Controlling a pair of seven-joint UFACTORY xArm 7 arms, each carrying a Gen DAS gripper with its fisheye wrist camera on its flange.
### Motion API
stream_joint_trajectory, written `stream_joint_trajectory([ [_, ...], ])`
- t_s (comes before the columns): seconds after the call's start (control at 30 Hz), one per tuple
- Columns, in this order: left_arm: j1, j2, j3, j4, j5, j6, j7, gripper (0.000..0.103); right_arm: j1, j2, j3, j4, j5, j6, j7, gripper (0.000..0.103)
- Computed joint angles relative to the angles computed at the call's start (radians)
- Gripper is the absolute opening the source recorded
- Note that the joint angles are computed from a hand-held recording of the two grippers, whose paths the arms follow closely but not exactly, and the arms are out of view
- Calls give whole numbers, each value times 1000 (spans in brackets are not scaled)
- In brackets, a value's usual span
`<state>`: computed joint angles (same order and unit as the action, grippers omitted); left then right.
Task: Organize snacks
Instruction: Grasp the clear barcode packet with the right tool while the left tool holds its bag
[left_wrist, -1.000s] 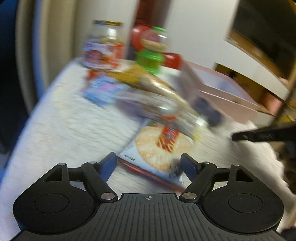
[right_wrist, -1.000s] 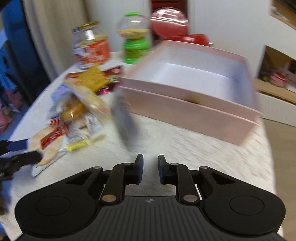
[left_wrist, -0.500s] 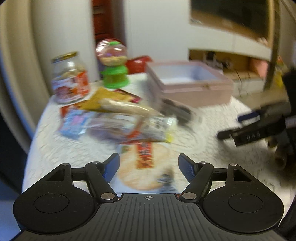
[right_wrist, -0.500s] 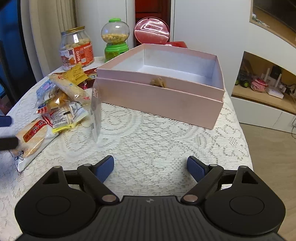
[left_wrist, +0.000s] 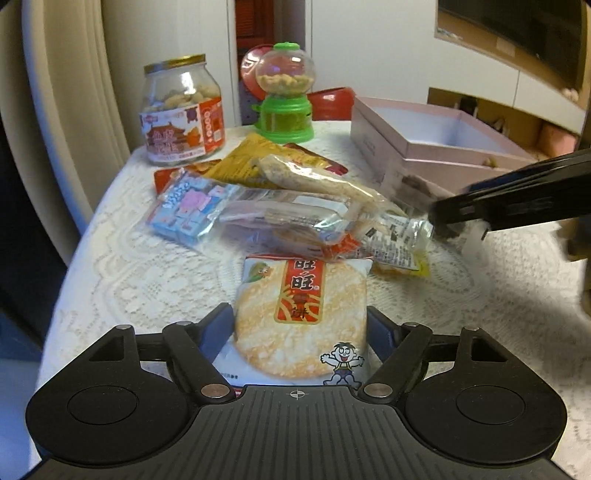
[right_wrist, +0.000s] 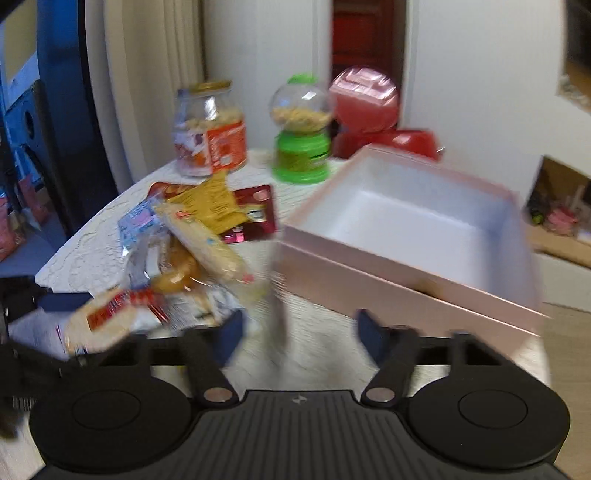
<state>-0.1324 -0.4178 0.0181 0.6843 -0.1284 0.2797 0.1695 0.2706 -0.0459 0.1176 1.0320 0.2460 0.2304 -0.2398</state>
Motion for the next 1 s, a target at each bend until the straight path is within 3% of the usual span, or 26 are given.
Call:
stream_joint_trajectory([
  [0.03,-48,-9,45,0,-45,12,45,81,4,27,1,44,9,58,-13,18],
  [0.1,-143,-46,125,-11,-154,38,139,80,2,37,7,73,-1,118,10,12],
  [0.17,-251,-97,215,-29,-297,73,253,79,22,-18,-19,31,105,137,-70,10],
  [0.27,-286,-144,201,-66,-382,74,313,79,15,-131,-61,-51,314,224,-211,10],
  [0.33,-276,-145,149,-85,-385,42,309,79,11,-203,-94,-115,356,260,-241,10],
  [0.37,-247,-136,101,-90,-355,22,281,79,-1,-237,-98,-155,339,248,-235,11],
  [0.4,-191,-125,31,-95,-296,0,233,79,-21,-266,-91,-196,295,218,-212,21],
  [0.43,-131,-117,-37,-100,-225,-22,181,79,-44,-288,-79,-229,239,189,-178,40],
  [0.5,-49,-108,-123,-104,-120,-52,100,79,-69,-324,-71,-286,163,118,-124,64],
  [0.63,-40,-117,-109,-109,-65,-46,27,79,3,-346,-122,-323,142,15,-136,65],
  [0.7,-35,-121,-93,-108,-40,-36,-5,79,88,-310,-171,-285,175,-10,-205,65],
  [0.83,-84,-143,-23,-120,-41,-14,-9,79,159,-150,-175,-123,230,15,-299,64],
  [1.0,-138,-152,41,-127,-80,-4,19,81,95,83,-114,130,174,122,-232,63],
])
